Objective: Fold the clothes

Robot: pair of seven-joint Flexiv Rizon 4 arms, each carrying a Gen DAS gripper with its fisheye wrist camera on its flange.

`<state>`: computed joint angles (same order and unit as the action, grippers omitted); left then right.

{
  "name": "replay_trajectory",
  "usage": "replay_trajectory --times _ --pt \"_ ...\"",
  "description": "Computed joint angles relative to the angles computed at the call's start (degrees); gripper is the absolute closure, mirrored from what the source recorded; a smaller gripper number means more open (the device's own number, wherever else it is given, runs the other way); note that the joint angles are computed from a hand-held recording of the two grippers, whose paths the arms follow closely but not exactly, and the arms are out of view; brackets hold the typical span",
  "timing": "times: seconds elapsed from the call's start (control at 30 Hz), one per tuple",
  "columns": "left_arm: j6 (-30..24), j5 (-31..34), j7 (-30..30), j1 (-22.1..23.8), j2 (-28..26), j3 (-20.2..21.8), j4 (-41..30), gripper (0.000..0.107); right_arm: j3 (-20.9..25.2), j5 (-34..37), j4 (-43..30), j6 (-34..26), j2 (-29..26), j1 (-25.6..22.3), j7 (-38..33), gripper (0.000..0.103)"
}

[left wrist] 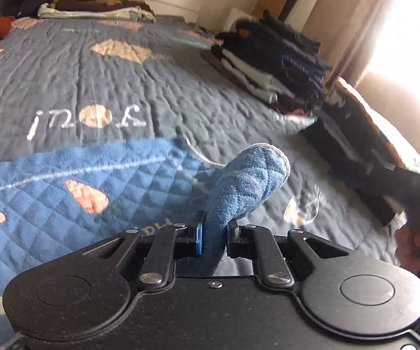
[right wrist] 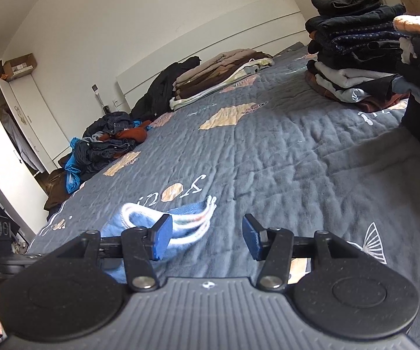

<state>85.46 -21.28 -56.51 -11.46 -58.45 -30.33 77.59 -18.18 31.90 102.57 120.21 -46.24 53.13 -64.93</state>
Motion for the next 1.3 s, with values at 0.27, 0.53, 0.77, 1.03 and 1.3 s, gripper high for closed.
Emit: replay_trajectory --times 0.27,0.53,0.77,1.03,1.3 --pt "12.21 14.9 -2.35 -23.92 -3.31 35.36 -5.28 0.052 0.0 0.54 -0.13 0.19 0.08 0.01 -0.04 0.05" --pt "21.3 4.87 4.32 -38.44 -17.29 60.67 -14.32 0.082 0.21 0.39 0.06 -0.03 0.21 -0.33 0.61 0.05" --pt "20.46 3.84 6.64 -33.24 -9.23 45.78 -8.07 0.095 1.83 0.49 0.5 1.52 0.81 -1.7 0.56 0.05" --pt "23.04 9.8 7.09 -26.75 0.6 30.69 3.84 0.094 3.97 1.14 1.48 2.36 2.5 -3.48 -1.35 0.049" --pt "17.8 11.16 9.02 -27.61 3.48 30.67 9.6 0.063 2.77 -1.93 2.91 -2.59 2.98 -2.98 0.45 0.049"
